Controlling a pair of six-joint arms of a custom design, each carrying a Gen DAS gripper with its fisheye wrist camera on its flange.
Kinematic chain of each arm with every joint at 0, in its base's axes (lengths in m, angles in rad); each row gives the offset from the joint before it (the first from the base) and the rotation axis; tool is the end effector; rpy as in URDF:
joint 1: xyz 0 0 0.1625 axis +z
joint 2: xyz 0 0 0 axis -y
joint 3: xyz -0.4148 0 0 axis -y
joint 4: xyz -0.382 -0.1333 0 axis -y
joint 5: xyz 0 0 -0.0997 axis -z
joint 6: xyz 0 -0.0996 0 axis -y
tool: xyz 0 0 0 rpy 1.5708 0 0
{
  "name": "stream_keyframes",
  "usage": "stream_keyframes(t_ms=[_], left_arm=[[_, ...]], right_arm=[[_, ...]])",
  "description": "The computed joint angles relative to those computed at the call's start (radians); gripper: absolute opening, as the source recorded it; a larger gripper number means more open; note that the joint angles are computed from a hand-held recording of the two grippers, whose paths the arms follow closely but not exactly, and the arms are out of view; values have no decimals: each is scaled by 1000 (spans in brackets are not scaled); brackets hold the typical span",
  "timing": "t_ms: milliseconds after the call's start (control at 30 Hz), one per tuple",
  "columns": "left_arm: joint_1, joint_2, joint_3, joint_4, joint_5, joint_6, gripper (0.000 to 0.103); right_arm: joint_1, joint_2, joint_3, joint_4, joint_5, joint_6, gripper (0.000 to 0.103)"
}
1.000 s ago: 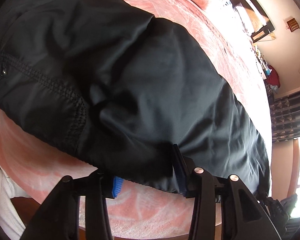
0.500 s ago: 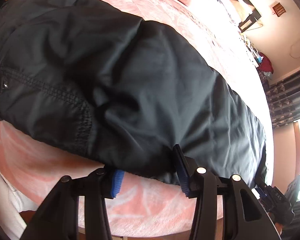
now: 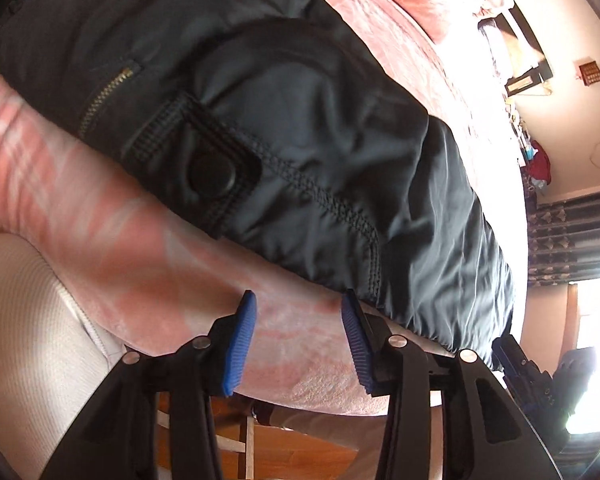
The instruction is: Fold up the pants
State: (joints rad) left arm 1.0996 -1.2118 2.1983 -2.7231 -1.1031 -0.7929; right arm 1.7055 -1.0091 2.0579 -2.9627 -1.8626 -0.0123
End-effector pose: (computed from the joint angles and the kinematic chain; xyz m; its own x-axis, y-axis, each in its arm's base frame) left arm -0.0543 -0.4992 0.1610 -0.9008 -0.3882 -0.1945 -0.2764 0.8582 -0.4326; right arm 0.1759 -0.5185 0.1262 -0.9604 -0.0442 0.2750 -0.1383 0.9327 -0.3331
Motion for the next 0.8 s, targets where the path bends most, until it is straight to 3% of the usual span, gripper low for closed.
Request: stream_keyframes(t_ms=[200,333,533,667,800], left_arm=[[67,-18,-15,-48,-12,-14,39],[112,-2,-34,-97,-43,12,28],[65,-25,-41,-78,31,33,18],[59,-26,-43,-70,31,-5,16],[29,-30,-42,-55,78,6,16]], right_arm=[[22,82,-60,53,3,-15,34],[13,104,-67,60,-27,-15,34],[4,113,-71,60,-38,-16,29],[6,122,-73,57,-56,-19,26],[4,125,-74,51,-56,-21,26]])
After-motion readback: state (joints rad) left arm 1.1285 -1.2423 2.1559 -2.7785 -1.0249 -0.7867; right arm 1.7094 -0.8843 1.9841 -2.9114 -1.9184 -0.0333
